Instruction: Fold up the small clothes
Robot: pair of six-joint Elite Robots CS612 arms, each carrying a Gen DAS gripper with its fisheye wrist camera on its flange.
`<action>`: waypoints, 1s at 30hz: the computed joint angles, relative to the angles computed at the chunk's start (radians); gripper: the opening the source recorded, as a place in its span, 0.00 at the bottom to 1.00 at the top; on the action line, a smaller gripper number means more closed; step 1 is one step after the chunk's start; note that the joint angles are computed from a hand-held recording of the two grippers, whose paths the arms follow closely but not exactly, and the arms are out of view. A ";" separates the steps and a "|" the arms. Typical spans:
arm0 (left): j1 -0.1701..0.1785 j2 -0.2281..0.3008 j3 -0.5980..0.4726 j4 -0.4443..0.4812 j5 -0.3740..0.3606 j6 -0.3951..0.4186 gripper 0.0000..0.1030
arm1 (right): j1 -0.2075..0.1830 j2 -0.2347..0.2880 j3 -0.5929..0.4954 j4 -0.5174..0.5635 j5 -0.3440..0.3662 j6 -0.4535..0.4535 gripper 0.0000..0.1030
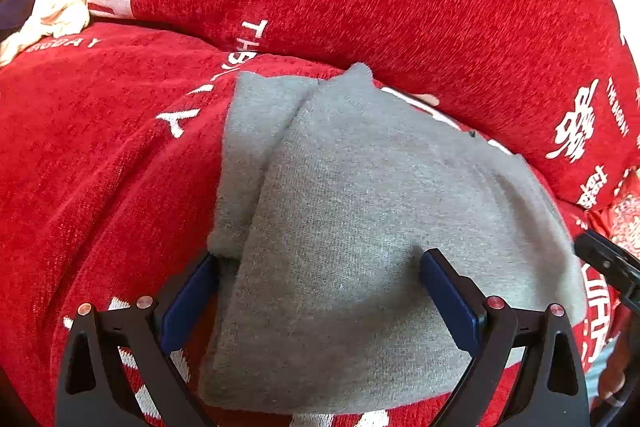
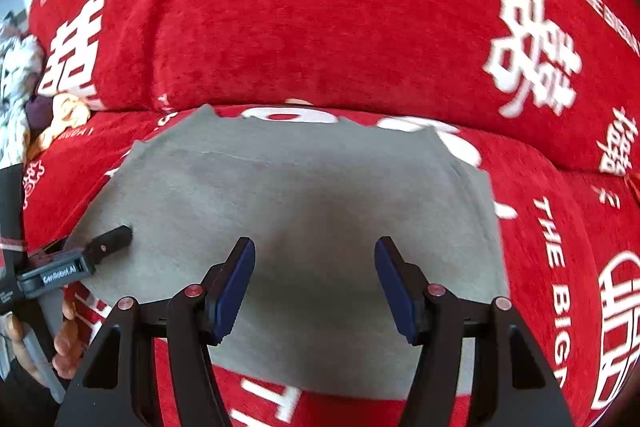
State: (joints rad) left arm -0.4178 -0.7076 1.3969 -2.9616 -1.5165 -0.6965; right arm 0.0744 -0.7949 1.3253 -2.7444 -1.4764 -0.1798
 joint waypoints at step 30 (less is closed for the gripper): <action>-0.058 -0.019 0.028 -0.067 0.200 0.120 0.26 | 0.094 0.429 -0.906 0.933 0.338 -0.014 0.77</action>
State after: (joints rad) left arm -0.4759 -0.7266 1.4251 -3.0290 -1.3161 -0.5763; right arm 0.1683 -0.3661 0.4193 -1.8119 -1.1388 -0.1933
